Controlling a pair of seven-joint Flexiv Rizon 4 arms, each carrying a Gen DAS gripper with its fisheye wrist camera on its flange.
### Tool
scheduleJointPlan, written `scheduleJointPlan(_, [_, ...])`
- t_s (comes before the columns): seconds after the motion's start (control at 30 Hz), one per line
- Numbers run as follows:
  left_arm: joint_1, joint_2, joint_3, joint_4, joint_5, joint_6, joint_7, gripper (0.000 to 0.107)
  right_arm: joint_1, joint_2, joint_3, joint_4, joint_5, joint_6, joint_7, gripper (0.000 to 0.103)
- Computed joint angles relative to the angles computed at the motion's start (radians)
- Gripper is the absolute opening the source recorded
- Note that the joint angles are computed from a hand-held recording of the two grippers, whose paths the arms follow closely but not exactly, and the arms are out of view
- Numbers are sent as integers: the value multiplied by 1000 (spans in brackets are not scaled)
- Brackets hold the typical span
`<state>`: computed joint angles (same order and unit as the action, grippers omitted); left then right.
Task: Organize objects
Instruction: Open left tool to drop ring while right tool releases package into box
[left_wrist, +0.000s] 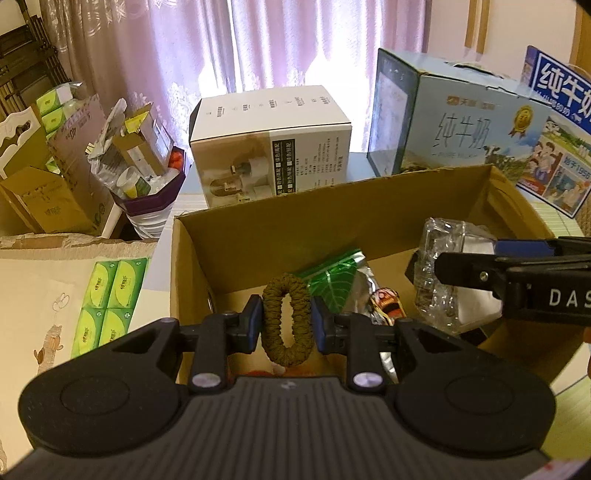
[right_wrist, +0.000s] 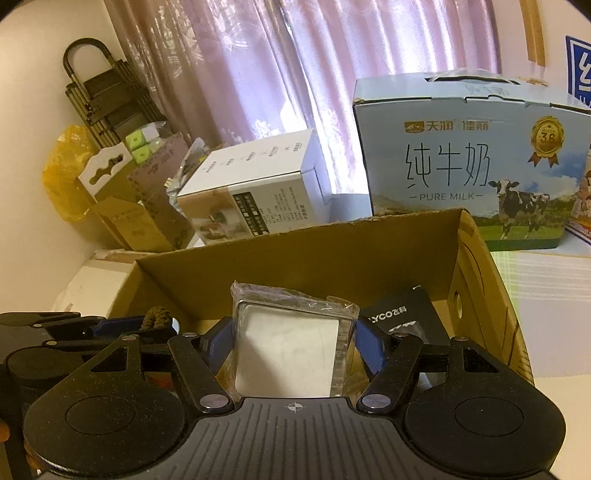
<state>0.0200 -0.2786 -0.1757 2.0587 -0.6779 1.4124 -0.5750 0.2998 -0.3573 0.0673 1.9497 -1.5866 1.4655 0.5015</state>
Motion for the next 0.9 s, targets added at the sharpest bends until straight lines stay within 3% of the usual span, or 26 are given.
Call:
scheduleJointPlan(0.27, [0, -50, 8, -49, 66, -1, -44, 31, 7, -26, -18, -12, 40, 9, -31, 67])
scheduleJointPlan(0.4, [17, -62, -15, -53, 71, 20, -43, 50, 6, -30, -27, -14, 40, 17, -22, 67])
scheduleJointPlan(0.47, [25, -66, -24, -58, 71, 24, -44, 53, 5, -30, -29, -14, 42, 17, -21, 67])
scheduleJointPlan(0.9, [44, -72, -47, -65, 64, 23, -31, 59, 14, -51, -47, -26, 72, 34, -40, 67])
